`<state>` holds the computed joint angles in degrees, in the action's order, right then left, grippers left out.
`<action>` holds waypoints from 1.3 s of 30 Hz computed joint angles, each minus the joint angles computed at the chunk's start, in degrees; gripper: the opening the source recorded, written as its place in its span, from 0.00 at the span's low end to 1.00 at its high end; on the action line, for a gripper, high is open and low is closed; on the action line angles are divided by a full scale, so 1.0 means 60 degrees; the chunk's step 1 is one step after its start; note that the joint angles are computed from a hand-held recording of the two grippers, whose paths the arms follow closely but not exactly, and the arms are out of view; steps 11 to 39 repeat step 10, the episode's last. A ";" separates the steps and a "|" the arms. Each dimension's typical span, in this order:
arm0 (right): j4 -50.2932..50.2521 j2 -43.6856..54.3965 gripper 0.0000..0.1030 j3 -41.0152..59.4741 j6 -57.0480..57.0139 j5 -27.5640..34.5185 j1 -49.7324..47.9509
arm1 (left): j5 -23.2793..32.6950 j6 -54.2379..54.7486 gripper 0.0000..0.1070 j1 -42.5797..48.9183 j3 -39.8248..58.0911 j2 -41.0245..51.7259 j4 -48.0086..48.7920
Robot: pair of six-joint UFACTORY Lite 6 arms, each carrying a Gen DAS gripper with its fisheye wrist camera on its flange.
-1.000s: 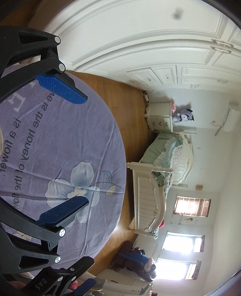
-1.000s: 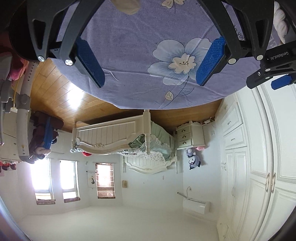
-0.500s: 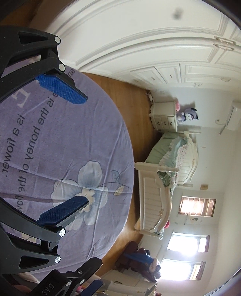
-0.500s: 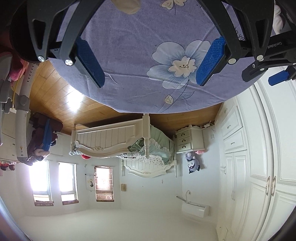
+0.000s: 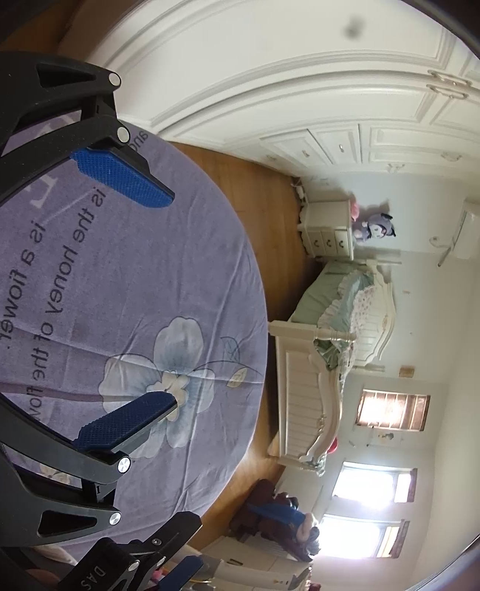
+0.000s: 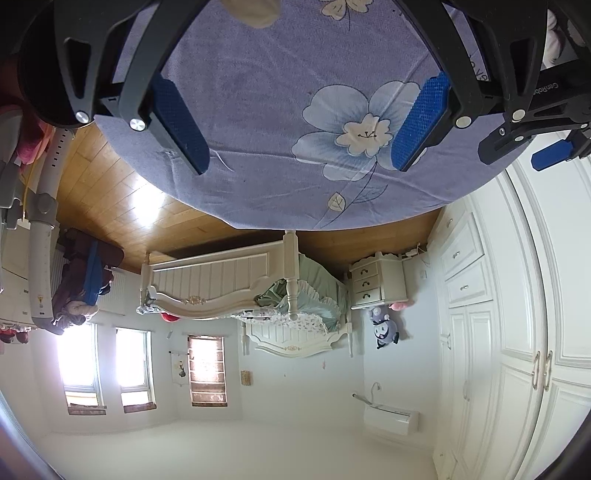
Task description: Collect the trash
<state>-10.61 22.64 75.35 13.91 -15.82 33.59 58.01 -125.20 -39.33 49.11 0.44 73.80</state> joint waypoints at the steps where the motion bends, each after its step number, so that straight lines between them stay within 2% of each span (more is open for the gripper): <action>1: -0.0051 0.0019 0.95 0.0032 0.0059 0.0028 -0.0007 | -0.0085 -0.0032 0.92 0.0028 -0.0010 0.0004 0.0048; 5: -0.0145 0.0028 0.95 -0.0008 0.0153 0.0019 -0.0019 | -0.0381 -0.0076 0.92 0.0178 -0.0087 -0.0047 0.0155; 39: -0.0246 0.0059 0.95 0.0052 0.0219 0.0072 -0.0028 | -0.0418 -0.0024 0.92 0.0234 0.0023 0.0110 0.0128</action>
